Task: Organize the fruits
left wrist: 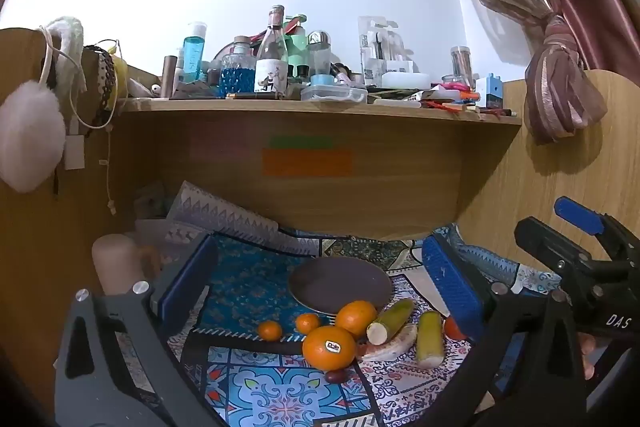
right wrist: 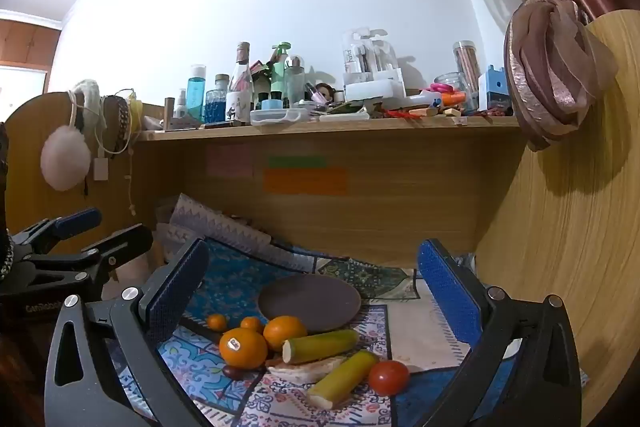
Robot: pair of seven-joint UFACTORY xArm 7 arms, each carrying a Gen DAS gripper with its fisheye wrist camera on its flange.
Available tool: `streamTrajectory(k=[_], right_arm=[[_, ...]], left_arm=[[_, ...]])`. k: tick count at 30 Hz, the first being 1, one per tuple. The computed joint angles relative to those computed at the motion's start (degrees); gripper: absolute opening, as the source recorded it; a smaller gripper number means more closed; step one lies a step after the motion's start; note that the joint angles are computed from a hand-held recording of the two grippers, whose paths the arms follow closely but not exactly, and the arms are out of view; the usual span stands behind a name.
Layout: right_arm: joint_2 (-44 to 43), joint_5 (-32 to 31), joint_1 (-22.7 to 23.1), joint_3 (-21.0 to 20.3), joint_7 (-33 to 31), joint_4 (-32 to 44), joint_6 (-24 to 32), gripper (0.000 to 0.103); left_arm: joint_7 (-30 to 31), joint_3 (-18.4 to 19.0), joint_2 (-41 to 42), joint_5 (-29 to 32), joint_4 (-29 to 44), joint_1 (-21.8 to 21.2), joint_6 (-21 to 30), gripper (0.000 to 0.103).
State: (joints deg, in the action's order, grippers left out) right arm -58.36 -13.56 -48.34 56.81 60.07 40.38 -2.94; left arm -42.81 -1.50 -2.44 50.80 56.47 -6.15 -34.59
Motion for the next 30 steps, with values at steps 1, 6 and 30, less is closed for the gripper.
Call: streamTrajectory(k=[1,6,30], right_arm=[[0.1,0.0,0.0,0.0,-0.1,0.0,0.0,0.103],[0.2,0.0,-0.1,0.1,-0.2,0.1,0.1,0.103],[0.8,0.4,-0.1,0.1,-0.2,-0.2,-0.6,0.103]], left_arm=[[0.3,-1.1,-0.2,-0.3,-0.2,1.0,0.1,0.103],[-1.7,-0.1,1.0,1.2,0.9,0.2,0.0,0.103],[-1.7,-0.1,0.0,1.3,0.7,-0.4,0.5,0.103]])
